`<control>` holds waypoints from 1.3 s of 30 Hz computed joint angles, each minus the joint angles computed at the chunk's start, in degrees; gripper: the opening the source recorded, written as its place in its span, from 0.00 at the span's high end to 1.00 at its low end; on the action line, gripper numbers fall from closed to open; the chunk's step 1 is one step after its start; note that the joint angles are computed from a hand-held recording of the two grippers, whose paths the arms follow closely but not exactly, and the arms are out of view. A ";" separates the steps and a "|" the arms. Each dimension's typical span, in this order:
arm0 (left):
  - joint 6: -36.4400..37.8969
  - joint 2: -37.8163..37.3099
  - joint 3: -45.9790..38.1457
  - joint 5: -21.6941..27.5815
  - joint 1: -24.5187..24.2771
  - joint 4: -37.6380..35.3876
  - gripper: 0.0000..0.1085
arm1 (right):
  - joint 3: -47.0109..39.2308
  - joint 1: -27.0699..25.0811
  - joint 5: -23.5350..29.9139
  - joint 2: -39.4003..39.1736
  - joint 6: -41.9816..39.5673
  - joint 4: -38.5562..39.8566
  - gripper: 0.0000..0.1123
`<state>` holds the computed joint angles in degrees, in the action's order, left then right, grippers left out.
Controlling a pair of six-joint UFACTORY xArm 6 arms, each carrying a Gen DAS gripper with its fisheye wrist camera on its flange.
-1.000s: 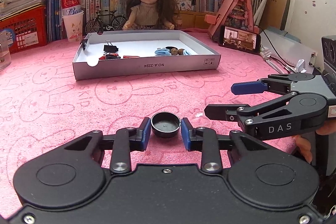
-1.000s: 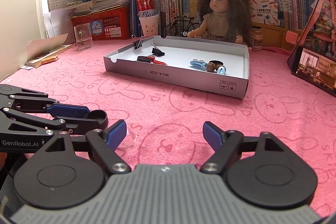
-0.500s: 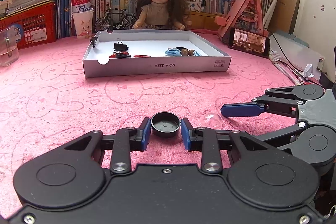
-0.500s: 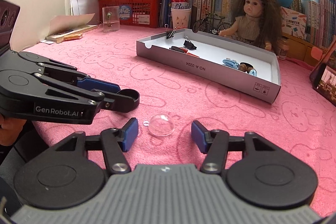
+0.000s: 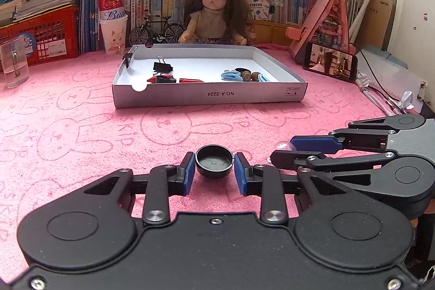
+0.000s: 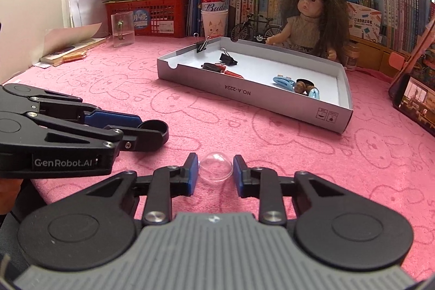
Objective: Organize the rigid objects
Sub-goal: 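Close the right tool on the clear plastic dome, then carry the black lid with the left tool while the right tool carries the dome into the tray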
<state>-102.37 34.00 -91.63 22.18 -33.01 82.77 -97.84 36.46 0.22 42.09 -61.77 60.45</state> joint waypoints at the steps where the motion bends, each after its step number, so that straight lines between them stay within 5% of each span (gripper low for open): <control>1: 0.36 0.23 -0.42 0.20 0.05 -0.52 0.73 | 0.06 -0.24 -0.23 0.14 2.97 -2.51 0.71; 13: 4.39 2.88 -4.97 1.37 0.67 -4.61 0.73 | 0.24 -3.37 -2.79 1.74 32.14 -28.61 0.71; 39: 5.50 4.24 -7.25 1.42 1.37 -6.06 0.73 | -0.30 -6.42 -3.19 2.58 51.96 -47.82 0.71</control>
